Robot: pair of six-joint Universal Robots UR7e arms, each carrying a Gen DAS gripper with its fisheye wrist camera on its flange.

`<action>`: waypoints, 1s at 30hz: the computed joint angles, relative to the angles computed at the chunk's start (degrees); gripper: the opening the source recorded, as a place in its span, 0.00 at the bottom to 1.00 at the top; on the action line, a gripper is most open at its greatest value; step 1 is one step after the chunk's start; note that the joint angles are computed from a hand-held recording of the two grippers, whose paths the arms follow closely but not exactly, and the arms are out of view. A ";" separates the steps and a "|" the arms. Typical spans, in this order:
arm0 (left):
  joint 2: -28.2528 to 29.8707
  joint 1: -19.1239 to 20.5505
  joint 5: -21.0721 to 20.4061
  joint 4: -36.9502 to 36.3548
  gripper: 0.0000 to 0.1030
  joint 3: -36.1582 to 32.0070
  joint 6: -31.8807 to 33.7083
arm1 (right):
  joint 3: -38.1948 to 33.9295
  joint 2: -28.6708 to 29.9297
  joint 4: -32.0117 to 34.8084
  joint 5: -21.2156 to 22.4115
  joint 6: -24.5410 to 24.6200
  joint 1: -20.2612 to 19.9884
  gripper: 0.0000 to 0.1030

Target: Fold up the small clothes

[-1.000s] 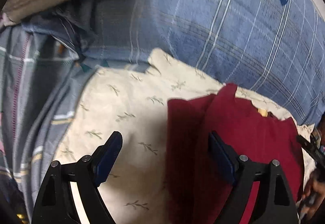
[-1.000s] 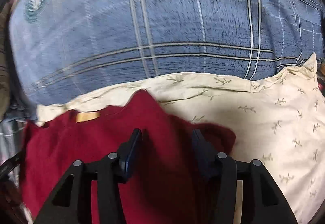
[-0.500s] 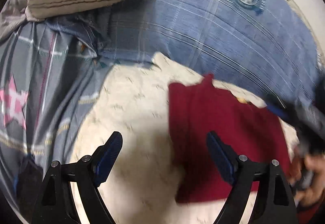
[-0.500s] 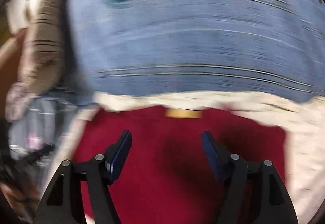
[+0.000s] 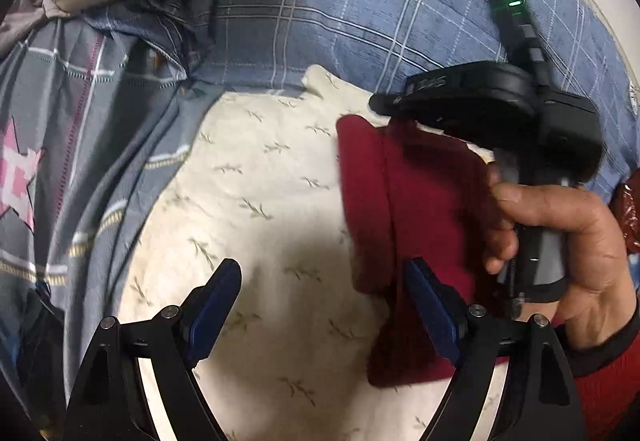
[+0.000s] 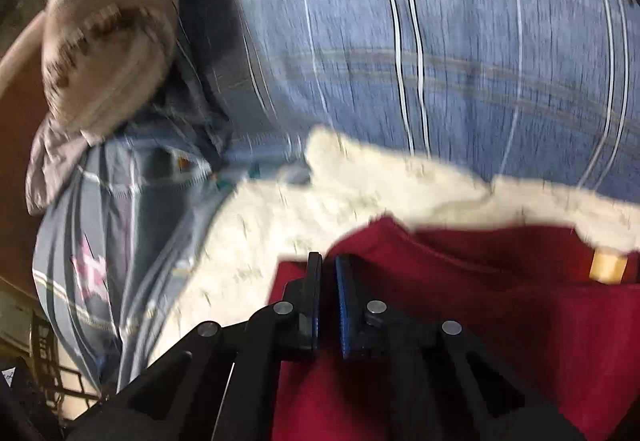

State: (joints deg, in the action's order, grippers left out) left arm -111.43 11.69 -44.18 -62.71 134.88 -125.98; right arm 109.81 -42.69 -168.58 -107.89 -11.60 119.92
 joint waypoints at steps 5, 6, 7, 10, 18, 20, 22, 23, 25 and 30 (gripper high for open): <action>-0.55 -0.62 -0.98 0.00 0.81 0.23 -0.67 | -3.45 4.25 4.31 -3.48 1.87 -0.28 0.05; 0.47 0.18 -0.46 -0.69 0.81 0.01 -0.01 | -1.99 2.60 3.51 -1.86 1.45 -0.57 0.06; 0.84 -0.09 -0.74 -0.28 0.81 -0.18 -0.16 | -0.91 1.02 3.09 -0.84 0.93 -0.65 0.07; 0.75 1.25 0.23 -1.50 0.82 0.09 0.85 | 4.05 -6.10 -0.21 -0.50 -3.53 -1.38 0.42; 2.11 5.54 2.27 -4.78 0.83 0.09 3.82 | 10.35 -17.76 -9.26 -19.38 -6.56 -9.67 0.49; 2.68 6.59 2.63 -6.03 0.84 0.17 5.24 | 9.46 -17.00 -11.47 -24.38 -6.80 -12.86 0.41; 3.42 7.34 2.65 -6.94 0.84 0.16 6.11 | 9.14 -17.83 -10.15 -21.33 -4.49 -16.52 0.34; 3.47 7.48 2.75 -6.97 0.84 0.20 6.18 | 9.51 -18.22 -11.48 -20.02 -4.57 -16.67 0.34; 3.60 7.25 2.74 -6.50 0.83 0.09 5.90 | 9.22 -17.82 -10.62 -22.53 -5.27 -14.12 0.37; 3.20 6.69 2.57 -6.03 0.83 0.21 5.60 | 10.93 -18.09 -5.44 -14.07 -6.03 -7.19 0.43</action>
State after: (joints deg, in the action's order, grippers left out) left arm -108.22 18.38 -41.61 -68.74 135.10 -120.38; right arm 120.74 -60.78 -174.02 -121.96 -17.62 112.73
